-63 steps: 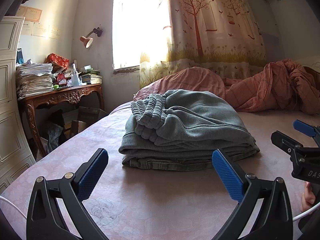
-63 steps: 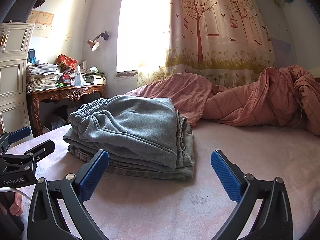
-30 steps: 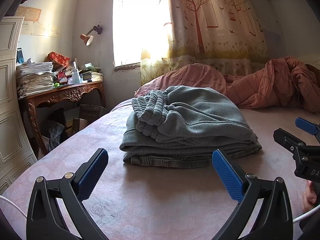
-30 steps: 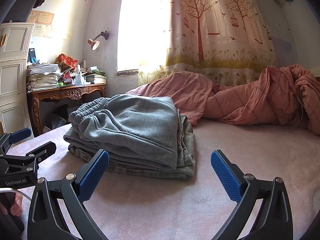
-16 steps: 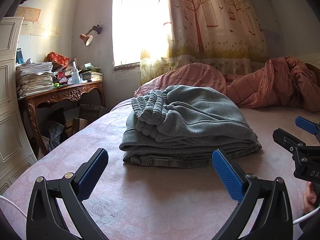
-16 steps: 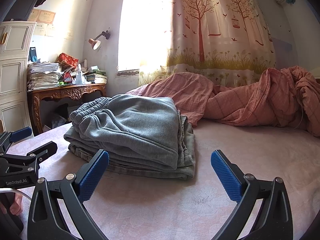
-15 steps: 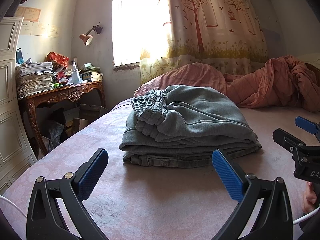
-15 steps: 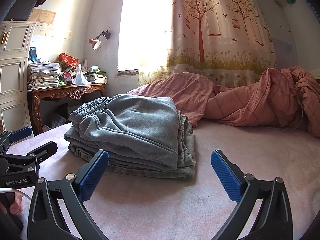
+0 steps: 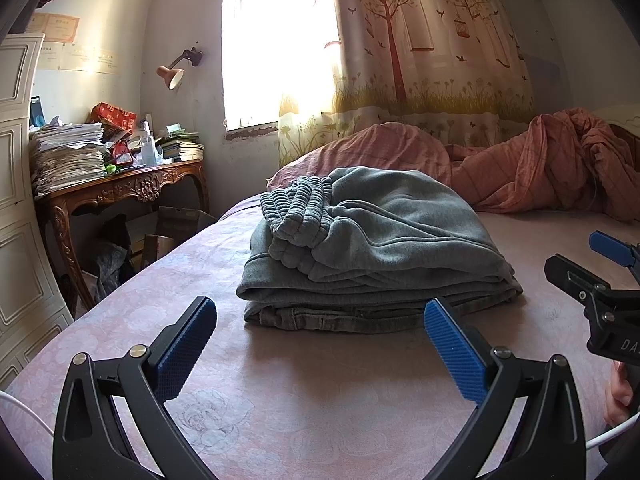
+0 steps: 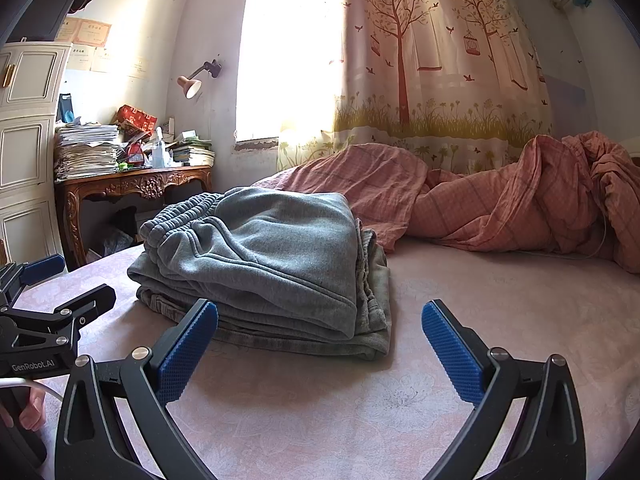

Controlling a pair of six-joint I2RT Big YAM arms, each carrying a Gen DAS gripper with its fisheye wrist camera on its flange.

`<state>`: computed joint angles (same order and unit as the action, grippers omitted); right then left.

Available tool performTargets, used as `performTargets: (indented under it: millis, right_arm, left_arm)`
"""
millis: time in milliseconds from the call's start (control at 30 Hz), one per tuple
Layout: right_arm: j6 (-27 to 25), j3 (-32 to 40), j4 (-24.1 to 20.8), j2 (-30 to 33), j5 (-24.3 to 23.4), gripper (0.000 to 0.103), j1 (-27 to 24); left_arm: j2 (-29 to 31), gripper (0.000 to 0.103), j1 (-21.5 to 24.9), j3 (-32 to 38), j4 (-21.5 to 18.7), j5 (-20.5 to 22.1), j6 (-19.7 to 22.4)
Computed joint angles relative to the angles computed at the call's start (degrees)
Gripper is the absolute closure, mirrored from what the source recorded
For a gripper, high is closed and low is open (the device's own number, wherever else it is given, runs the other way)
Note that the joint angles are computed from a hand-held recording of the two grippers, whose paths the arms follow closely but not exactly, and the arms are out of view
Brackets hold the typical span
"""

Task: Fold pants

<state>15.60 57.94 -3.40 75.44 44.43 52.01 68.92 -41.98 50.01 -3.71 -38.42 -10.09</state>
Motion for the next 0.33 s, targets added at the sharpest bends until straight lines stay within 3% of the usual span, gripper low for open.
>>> performTargets:
  millis: [333]
  right_arm:
    - [-0.02, 0.07, -0.14, -0.07, -0.01, 0.0, -0.02]
  left_arm:
    - [0.09, 0.0, 0.32, -0.09, 0.11, 0.57, 0.2]
